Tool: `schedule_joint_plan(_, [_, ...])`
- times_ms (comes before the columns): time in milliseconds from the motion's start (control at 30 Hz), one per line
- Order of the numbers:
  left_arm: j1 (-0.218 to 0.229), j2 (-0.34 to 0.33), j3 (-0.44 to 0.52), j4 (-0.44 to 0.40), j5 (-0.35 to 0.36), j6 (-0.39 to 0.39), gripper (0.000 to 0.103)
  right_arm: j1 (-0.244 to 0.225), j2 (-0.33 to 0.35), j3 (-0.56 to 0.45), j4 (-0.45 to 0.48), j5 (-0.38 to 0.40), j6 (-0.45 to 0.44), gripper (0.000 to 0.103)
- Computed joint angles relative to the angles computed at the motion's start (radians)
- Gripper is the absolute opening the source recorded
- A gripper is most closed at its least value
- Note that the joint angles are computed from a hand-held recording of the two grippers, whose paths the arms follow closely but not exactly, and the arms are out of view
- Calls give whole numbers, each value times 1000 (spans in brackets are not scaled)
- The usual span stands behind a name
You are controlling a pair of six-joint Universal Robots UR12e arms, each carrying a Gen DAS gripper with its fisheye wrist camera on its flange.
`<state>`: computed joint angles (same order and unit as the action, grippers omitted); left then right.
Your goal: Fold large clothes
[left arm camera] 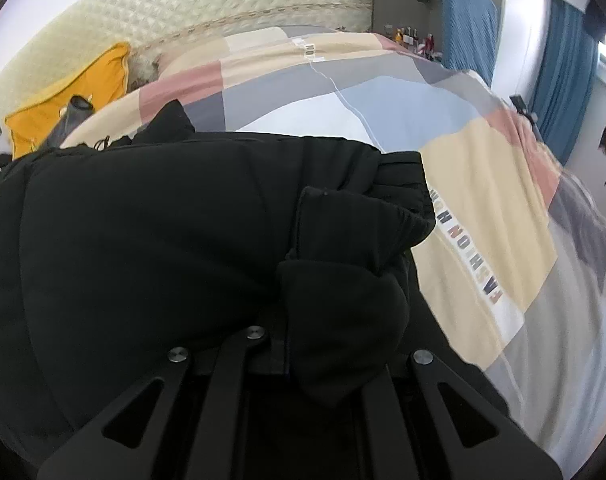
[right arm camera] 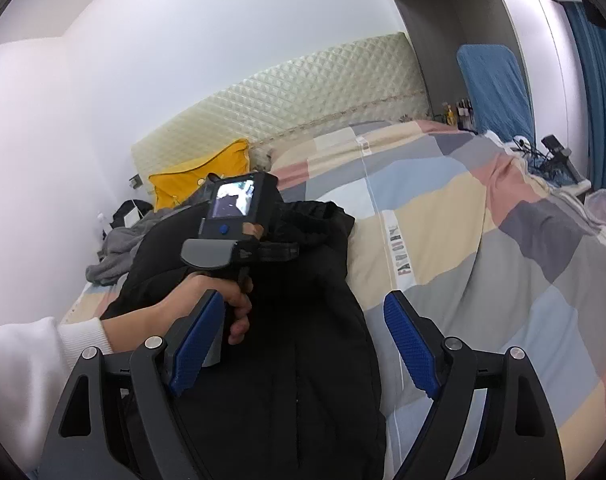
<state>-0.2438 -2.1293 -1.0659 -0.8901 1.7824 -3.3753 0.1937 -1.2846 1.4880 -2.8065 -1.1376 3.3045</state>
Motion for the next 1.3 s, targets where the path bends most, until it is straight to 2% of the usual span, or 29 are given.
schedule_joint_plan(100, [8, 15, -10, 10, -37, -31, 7, 1, 5, -5, 16, -2, 2, 82])
schedule_joint_plan(267, [17, 55, -43, 38, -94, -39, 9, 9, 3, -4, 32, -12, -22, 82])
schedule_joint_plan(367, [18, 85, -67, 36, -107, -33, 20, 14, 2, -5, 43, -30, -33, 82])
schedule_joint_plan(467, [15, 117, -102, 54, -89, 1, 54, 20, 2, -8, 55, -49, -43, 82])
schedule_joint_plan(500, [12, 129, -118, 64, -75, 6, 80, 22, 2, -8, 57, -53, -45, 82])
schedule_joint_plan(533, [11, 141, -136, 83, -63, 8, 92, 23, 2, -7, 56, -55, -48, 82])
schedule_joint_plan(600, [12, 174, -185, 139, -56, 11, 93, 25, 0, -6, 51, -66, -54, 82])
schedule_joint_plan(733, [36, 235, -254, 171, -82, -9, 93, 29, -4, -3, 40, -76, -57, 82])
schedule_joint_plan(867, [60, 298, -320, 228, -28, 3, 93, 42, -2, -13, 17, -100, -66, 82])
schedule_joint_plan(933, [81, 320, -340, 233, -17, -3, 93, 47, 10, -33, 11, -83, -55, 82])
schedule_joint_plan(1033, [111, 344, -361, 235, 29, -26, 93, 61, 47, -105, 28, -44, -70, 82])
schedule_joint_plan(1167, [138, 347, -367, 234, 60, -31, 93, 100, 123, -231, 42, -81, -182, 82])
schedule_joint_plan(1300, [157, 328, -368, 258, 82, -23, 93, 131, 228, -397, 160, -71, -235, 81])
